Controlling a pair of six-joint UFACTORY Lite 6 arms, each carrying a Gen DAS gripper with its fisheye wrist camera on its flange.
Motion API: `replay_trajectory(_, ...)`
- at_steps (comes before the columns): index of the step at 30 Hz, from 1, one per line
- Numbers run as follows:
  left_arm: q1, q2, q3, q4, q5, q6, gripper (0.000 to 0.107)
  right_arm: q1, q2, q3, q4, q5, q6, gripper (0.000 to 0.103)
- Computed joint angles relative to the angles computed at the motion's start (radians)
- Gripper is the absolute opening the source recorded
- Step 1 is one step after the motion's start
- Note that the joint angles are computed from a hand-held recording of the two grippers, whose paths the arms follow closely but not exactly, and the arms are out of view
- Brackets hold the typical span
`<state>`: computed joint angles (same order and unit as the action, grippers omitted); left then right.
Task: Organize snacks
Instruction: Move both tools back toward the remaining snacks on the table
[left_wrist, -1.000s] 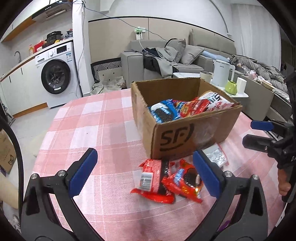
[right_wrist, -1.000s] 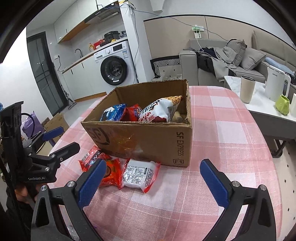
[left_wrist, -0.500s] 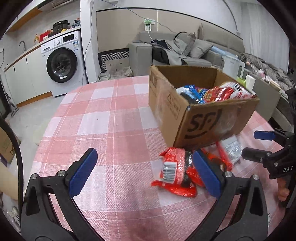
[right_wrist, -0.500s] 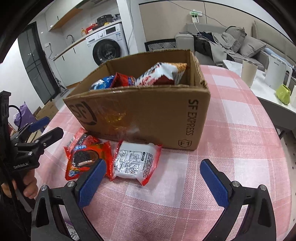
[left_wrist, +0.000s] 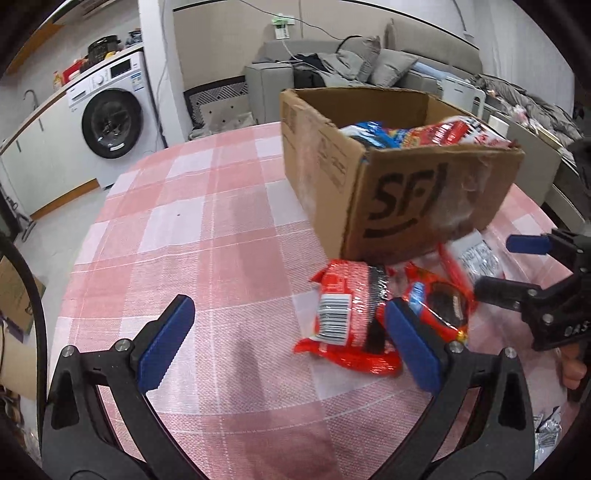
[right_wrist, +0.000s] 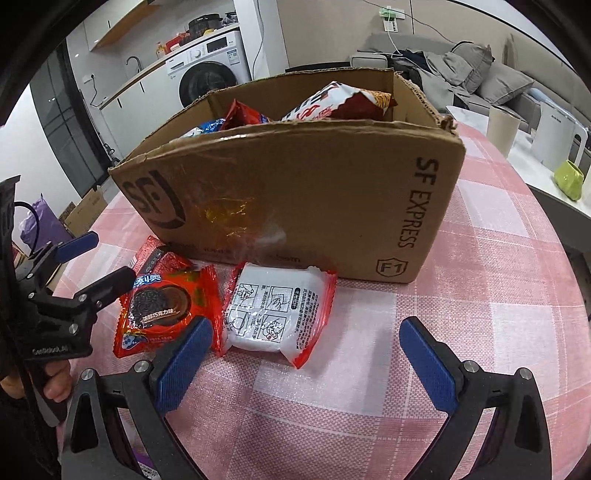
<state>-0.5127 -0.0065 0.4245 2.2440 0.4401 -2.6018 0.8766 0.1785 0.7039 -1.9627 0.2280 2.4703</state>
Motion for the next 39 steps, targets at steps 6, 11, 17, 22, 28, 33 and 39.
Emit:
replay_trajectory(6, -0.017, 0.052, 0.030, 0.034, -0.010, -0.008, 0.102, 0.012, 0.041, 0.022, 0.102, 0.037, -0.062, 0.103)
replay_trajectory(11, -0.032, 0.078, 0.044, 0.022, -0.019, 0.009, 0.102, -0.019, 0.044, 0.023, 0.090, 0.029, -0.064, 0.103)
replay_trajectory(17, -0.031, 0.100, 0.057, 0.012, -0.027, 0.020, 0.102, -0.026, 0.012, -0.002, 0.124, 0.026, -0.101, 0.103)
replay_trajectory(22, -0.035, 0.120, 0.070, -0.016, -0.024, 0.042, 0.102, -0.021, 0.015, -0.003, 0.102, 0.019, -0.087, 0.103)
replay_trajectory(28, -0.025, 0.140, 0.085, -0.023, -0.026, 0.054, 0.102, 0.016, 0.044, 0.018, 0.211, 0.059, -0.166, 0.103)
replay_trajectory(33, -0.009, 0.146, 0.086, -0.001, -0.031, 0.032, 0.102, 0.001, 0.019, -0.006, 0.281, 0.070, -0.234, 0.103)
replay_trajectory(39, 0.018, 0.151, 0.087, 0.046, -0.046, -0.010, 0.102, -0.041, -0.008, -0.041, 0.239, 0.033, -0.214, 0.103)
